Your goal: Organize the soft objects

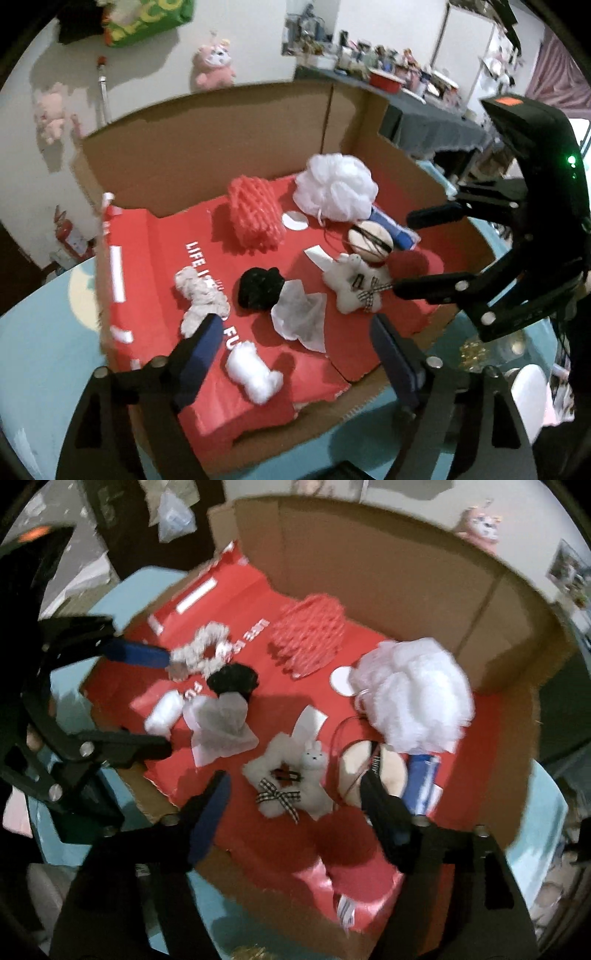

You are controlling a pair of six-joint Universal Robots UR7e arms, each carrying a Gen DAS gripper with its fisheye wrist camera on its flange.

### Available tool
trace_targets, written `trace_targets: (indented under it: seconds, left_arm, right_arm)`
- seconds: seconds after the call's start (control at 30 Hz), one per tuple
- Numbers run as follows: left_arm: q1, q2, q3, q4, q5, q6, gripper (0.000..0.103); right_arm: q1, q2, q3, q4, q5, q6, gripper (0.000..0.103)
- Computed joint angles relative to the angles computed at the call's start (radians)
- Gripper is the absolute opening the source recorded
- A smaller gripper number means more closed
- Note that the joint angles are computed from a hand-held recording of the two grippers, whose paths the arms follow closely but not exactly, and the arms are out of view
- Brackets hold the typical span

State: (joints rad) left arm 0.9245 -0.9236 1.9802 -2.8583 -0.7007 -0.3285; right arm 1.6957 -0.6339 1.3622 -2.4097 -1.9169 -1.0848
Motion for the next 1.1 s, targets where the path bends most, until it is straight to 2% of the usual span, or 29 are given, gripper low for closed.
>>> trace_targets:
  seconds: [0.07,0.17,0.4,0.57,0.77,1.1]
  left_arm:
    - [-0.022,-0.010,0.026,-0.014,0.032,-0.062,0.097]
    - [-0.043,-0.005,0.035,0.009,0.071,-0.152,0.103]
    - [-0.069,0.008,0.042,0.121,0.139,-0.329,0.103]
    - [-0.057,0.017,0.041,0.162,0.169,-0.430,0.103]
    - [-0.035,0.037,0.019,0.192,0.143,-0.477,0.103]
    - [-0.025,0.059,0.002,0.260,0.143,-0.537,0.103]
  right_arm:
    - [0.002,-0.032,0.031,-0.024,0.021,0.031,0.075]
    - [-0.002,-0.070,0.079,-0.088,0.026,0.099,0.083]
    - [-0.017,-0.124,0.196,-0.241,-0.030,0.220,0.084]
    - [-0.044,-0.138,0.207,-0.232,-0.022,0.324,0.085]
    - [-0.050,-0.117,0.205,-0.245,-0.045,0.360,0.085]
    - [-0.051,-0.092,0.209,-0.291,-0.078,0.341,0.084]
